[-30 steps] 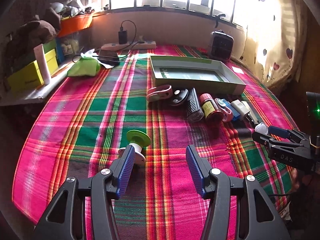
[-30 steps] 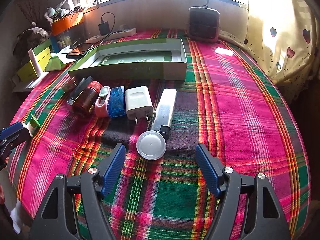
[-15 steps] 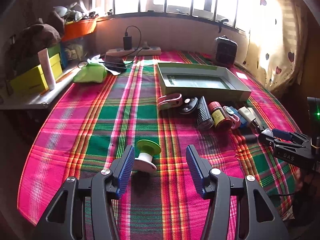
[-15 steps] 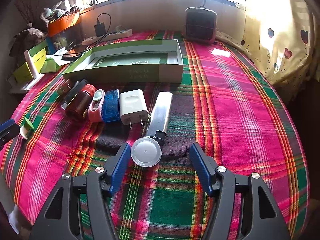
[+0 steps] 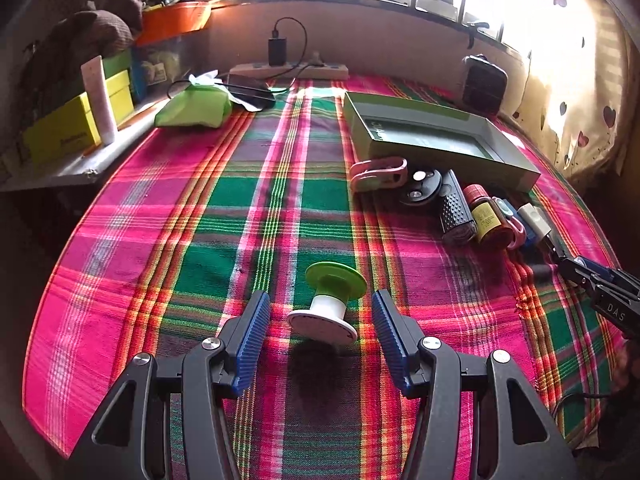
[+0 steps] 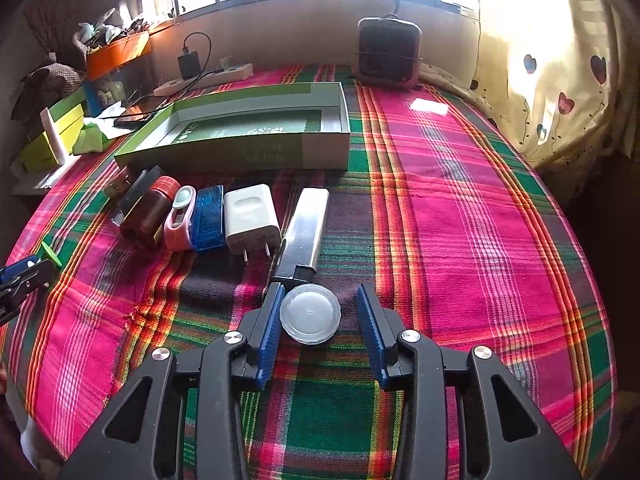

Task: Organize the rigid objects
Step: 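Grasp the green-and-white spool with the left gripper while the right gripper grasps the white round disc, then carry the spool in the left gripper into the green tray while the right carries the disc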

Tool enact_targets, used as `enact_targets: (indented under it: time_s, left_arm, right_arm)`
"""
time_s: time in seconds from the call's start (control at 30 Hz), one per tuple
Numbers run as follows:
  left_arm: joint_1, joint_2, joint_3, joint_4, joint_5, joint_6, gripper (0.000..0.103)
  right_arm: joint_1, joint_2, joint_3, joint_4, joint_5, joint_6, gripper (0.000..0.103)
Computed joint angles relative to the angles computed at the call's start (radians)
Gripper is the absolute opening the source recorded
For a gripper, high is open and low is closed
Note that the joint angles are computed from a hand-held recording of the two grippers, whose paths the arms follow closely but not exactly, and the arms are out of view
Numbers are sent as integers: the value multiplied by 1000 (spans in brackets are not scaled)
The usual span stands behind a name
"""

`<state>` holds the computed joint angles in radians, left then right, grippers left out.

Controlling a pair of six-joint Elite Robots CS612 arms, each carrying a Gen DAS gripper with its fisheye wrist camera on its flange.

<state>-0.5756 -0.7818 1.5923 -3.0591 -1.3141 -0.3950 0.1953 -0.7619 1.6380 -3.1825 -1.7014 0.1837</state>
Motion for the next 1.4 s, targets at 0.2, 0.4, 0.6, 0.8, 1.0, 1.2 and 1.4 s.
enact_targets:
  time_s: [0.2, 0.4, 0.6, 0.8, 1.0, 1.2, 1.4]
  left_arm:
    - [4, 7, -10, 12, -16, -1, 52]
    - [6, 9, -12, 6, -19, -5, 38]
    - [8, 11, -16, 6, -27, -12, 33]
    - [10, 12, -19, 4, -36, -20, 33]
    - [9, 12, -22, -1, -41, -19, 33]
    - [12, 9, -29, -13, -48, -13, 33]
    - [15, 13, -60, -21, -53, 15, 33]
  right_arm:
    - [-1, 0, 2, -6, 4, -2, 29]
    - [-2, -1, 4, -7, 9, 3, 29]
    - [-3, -3, 6, -7, 14, 7, 29]
    - [-6, -4, 9, -13, 27, 12, 29]
    - [-8, -9, 17, -26, 36, 16, 29]
    - [-9, -16, 20, -42, 39, 13, 29]
    - [-14, -21, 7, -50, 51, 1, 29]
